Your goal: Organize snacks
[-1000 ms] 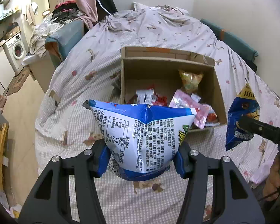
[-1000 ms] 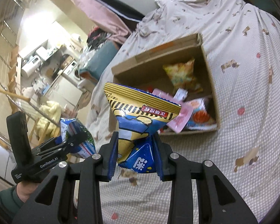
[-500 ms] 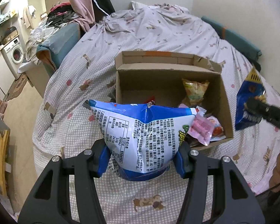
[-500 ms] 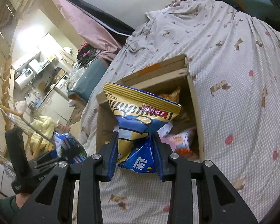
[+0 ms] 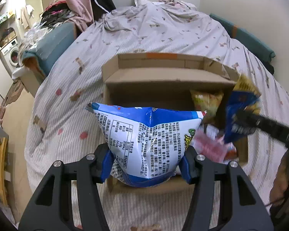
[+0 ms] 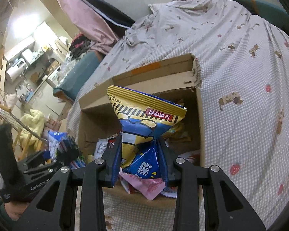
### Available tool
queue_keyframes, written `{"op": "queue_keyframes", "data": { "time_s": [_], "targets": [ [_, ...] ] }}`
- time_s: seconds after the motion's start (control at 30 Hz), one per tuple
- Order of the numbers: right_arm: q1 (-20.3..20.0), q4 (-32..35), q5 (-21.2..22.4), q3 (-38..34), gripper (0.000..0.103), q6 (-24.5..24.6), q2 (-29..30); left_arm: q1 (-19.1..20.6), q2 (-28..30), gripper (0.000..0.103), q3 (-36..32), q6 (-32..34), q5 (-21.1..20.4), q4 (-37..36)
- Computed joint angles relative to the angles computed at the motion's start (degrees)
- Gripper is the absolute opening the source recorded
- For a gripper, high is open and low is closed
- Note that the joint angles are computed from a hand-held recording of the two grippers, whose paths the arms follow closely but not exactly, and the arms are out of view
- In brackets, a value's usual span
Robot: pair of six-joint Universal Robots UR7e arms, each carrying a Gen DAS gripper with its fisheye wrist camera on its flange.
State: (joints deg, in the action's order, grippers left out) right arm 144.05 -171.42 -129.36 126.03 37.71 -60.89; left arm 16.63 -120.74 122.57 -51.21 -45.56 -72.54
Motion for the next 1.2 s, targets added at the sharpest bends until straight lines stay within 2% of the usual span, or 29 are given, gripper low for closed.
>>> {"op": "queue_keyframes", "data": {
  "time_s": [0.23, 0.4, 0.5, 0.57, 0.63, 0.67, 0.7, 0.77, 0.8, 0.87, 0.97, 1.0, 1.1, 1.17, 1.2],
  "targets": [
    [-2.7, -0.6, 2.9, -1.6, 0.036, -2.6, 2.6, 6.4, 5.8, 0.054, 1.1, 7.4, 3.1, -12.4],
    [-4.1, -2.8, 4.9, -1.4, 0.036, -2.9, 3.1, 9.1, 7.6, 0.056, 1.6, 9.8, 3.0, -17.6],
    [-4.4, -3.3, 5.1, -1.1, 0.039, -2.7, 2.9, 9.2, 7.3, 0.059, 2.1, 10.3, 3.2, -19.1],
    [-4.5, -4.4, 4.9, -0.5, 0.039, -1.8, 2.5, 8.9, 7.1, 0.064, 2.1, 10.1, 3.5, -18.7],
    [-4.4, -5.6, 5.1, 0.1, 0.039, -1.5, 1.9, 8.9, 7.1, 0.080, 1.9, 9.5, 3.5, -18.2],
    [-4.1, -5.8, 4.8, 0.3, 0.041, -1.5, 1.7, 8.8, 7.1, 0.082, 1.7, 9.0, 3.5, -17.7],
    [-3.9, -6.0, 4.5, 0.4, 0.043, -1.5, 1.5, 8.7, 6.9, 0.084, 1.6, 8.4, 3.6, -17.3],
    [-3.6, -6.9, 4.3, 0.7, 0.058, -1.8, 1.2, 8.9, 6.7, 0.088, 1.2, 7.8, 3.0, -16.8],
    [-3.5, -7.5, 4.3, 0.9, 0.062, -1.9, 1.1, 9.1, 6.3, 0.088, 0.9, 7.8, 2.2, -16.8],
    [-2.9, -7.6, 4.1, 1.0, 0.081, -1.7, 0.6, 8.9, 5.4, 0.088, 0.6, 6.8, 1.3, -15.8],
    [-0.5, -5.1, 0.2, 0.0, 0.100, -2.1, 0.5, 7.1, 3.8, 0.088, 0.9, 5.8, 2.5, -13.2],
    [0.1, -4.5, -0.8, -0.5, 0.103, -2.2, 0.7, 6.5, 3.4, 0.088, 0.9, 5.1, 2.8, -11.8],
    [2.6, -3.4, -4.9, -0.9, 0.103, -2.1, 0.8, 5.1, 1.8, 0.089, 0.8, 3.3, 2.5, -9.6],
    [4.0, -1.5, -7.3, -1.4, 0.103, -1.1, 0.7, 4.0, 0.5, 0.103, 0.5, 2.5, 2.0, -8.8],
    [4.7, -0.7, -8.6, -1.6, 0.103, -0.8, 0.8, 2.6, -0.5, 0.103, 0.3, 1.0, 2.4, -7.1]
  ]
}}
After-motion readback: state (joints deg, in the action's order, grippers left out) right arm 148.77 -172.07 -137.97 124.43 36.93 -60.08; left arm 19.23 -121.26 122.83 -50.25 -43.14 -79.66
